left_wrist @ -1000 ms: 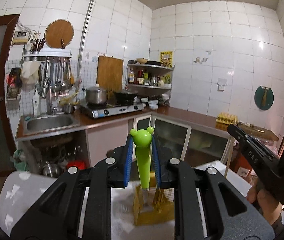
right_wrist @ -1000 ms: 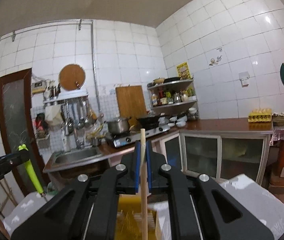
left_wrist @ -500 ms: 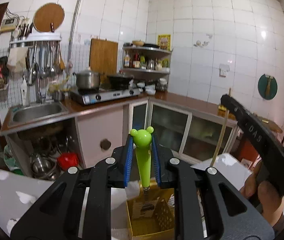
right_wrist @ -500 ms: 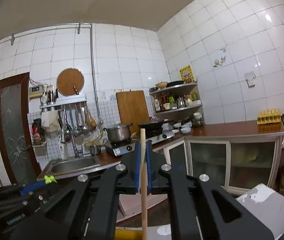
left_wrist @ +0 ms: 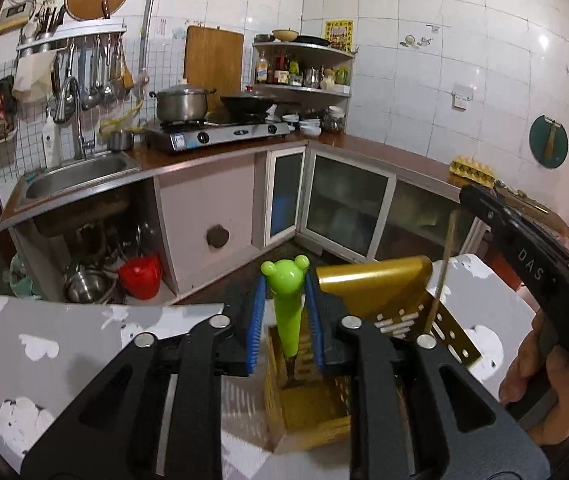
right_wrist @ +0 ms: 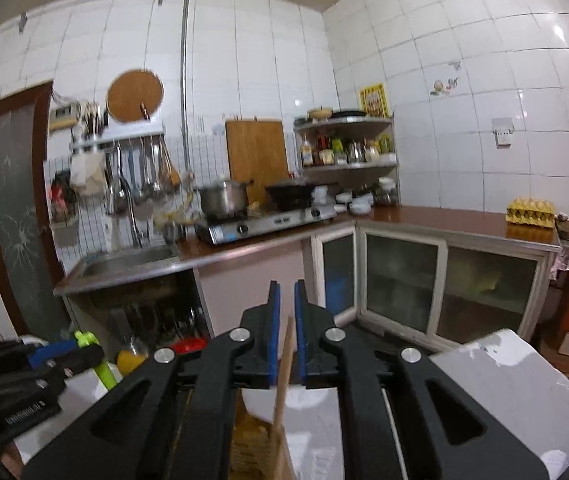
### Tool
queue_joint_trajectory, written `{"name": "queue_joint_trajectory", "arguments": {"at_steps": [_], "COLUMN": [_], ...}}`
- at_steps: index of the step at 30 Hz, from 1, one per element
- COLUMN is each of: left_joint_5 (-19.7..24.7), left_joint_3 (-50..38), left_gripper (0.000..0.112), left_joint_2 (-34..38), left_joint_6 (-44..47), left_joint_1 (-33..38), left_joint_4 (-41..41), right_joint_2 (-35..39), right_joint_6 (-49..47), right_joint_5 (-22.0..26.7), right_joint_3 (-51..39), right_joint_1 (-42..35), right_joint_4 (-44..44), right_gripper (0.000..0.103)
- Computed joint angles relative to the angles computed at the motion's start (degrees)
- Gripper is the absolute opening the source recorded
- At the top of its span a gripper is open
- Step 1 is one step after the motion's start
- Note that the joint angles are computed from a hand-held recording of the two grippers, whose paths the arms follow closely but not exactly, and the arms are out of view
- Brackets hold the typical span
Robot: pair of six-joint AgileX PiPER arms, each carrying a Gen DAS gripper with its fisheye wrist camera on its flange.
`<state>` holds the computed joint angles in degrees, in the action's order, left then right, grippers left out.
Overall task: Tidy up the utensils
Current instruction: 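Open both tools to release the fork and chopstick in the holder, then grasp a chopstick with the left tool while the right tool grasps another chopstick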
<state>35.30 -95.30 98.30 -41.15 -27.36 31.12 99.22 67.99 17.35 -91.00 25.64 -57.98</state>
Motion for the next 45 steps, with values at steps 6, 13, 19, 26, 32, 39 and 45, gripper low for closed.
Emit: {"name": "queue_joint_trajectory", "arguments": {"at_steps": [6, 13, 19, 26, 32, 39, 45], "left_joint_5": [1.7, 4.8, 8.0, 8.0, 6.1, 5.0, 6.5], "left_joint_3": [10.0, 22.9, 31.2, 40.5, 45.5, 48.8, 47.9], "left_gripper": [0.076, 0.098, 0.098, 0.098, 0.098, 0.098, 0.096], "left_joint_2": [-11.4, -26.6, -33.4, -36.3, -34.8, -32.2, -27.3], "left_joint_6": [-4.8, -10.8, -15.4, -18.4, -14.1, -18.2, -19.9], "left_joint_1": [-1.9, -1.9, -2.9, -3.7, -4.9, -6.4, -9.9], "left_joint_4": [5.6, 7.0, 9.9, 11.7, 8.0, 6.5, 7.6], "right_joint_2": [-10.4, -21.9, -28.2, -29.2, -27.7, -26.0, -24.5], "right_joint_6": [-2.6, -6.6, -1.9, 2.6, 8.9, 9.6, 7.3], "right_joint_5": [4.2, 13.4, 17.4, 19.3, 20.5, 21.5, 18.8], "right_joint_3": [9.6, 20.2, 29.4, 36.5, 40.6, 41.7, 42.7], "right_joint_1": [0.4, 5.4, 11.8, 17.0, 21.5, 24.9, 22.2], "right_joint_4": [4.5, 9.2, 6.8, 7.7, 5.1, 4.5, 8.2], "right_gripper": [0.059, 0.07, 0.07, 0.07, 0.07, 0.07, 0.07]}}
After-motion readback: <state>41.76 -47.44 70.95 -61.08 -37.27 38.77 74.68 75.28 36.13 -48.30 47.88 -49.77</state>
